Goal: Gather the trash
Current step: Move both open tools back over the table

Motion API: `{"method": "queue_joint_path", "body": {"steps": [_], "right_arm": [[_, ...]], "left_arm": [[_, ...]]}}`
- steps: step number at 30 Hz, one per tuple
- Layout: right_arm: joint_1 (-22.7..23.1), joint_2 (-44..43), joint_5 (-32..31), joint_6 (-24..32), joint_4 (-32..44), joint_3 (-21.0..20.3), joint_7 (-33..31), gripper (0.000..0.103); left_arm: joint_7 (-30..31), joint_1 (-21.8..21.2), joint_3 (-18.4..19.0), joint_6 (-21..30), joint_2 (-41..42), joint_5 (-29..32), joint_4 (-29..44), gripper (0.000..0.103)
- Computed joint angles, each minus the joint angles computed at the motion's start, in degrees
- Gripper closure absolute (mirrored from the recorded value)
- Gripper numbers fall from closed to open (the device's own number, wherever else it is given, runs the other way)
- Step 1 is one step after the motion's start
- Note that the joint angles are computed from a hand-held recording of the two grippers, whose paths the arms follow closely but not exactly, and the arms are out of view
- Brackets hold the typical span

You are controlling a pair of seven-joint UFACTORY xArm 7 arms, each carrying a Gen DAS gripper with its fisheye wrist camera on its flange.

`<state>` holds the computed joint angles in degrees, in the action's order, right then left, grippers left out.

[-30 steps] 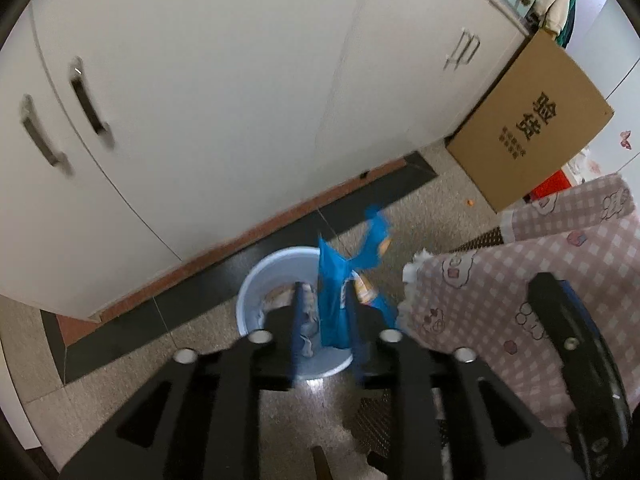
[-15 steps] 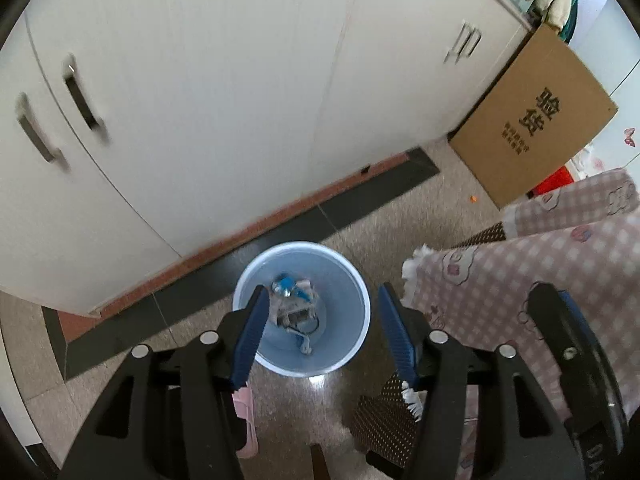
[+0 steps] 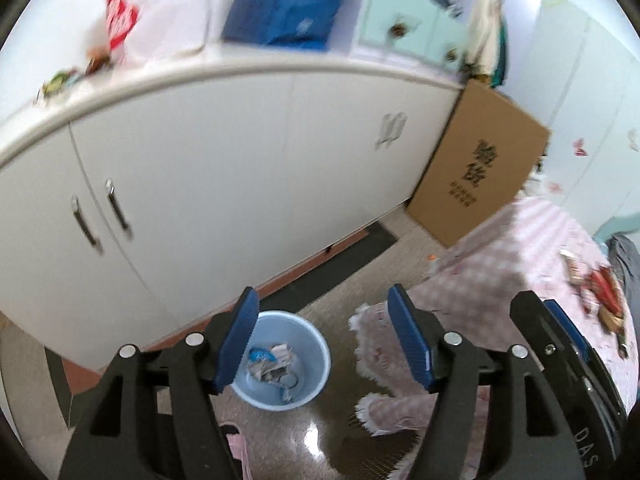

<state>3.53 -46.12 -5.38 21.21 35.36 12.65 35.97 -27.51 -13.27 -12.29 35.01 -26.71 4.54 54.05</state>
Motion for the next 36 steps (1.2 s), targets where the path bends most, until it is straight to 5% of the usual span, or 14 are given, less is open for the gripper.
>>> {"method": "queue_joint_path", "body": {"steps": [16, 25, 36], "right_arm": [[-10.6, -38.5, -1.9, 25.1, -7.6, -10.6, -5.3, 0.045], [-16.9, -47.1, -2.0, 30.4, -9.5, -17.8, -10.2, 0.043], [-24.1, -46.1, -2.7, 31.2, -10.3, -26.4, -16.6, 0.041]], "left_arm": [[-6.0, -8.3, -14.3, 1.6, -0.3, 6.0, 9.5, 0.030], [-10.9, -10.1, -19.4, 5.7, 4.9, 13.1, 15.1, 0.028], [-15.9, -15.8, -19.1, 9.9, 15.2, 21.0, 21.5, 0.028]]}}
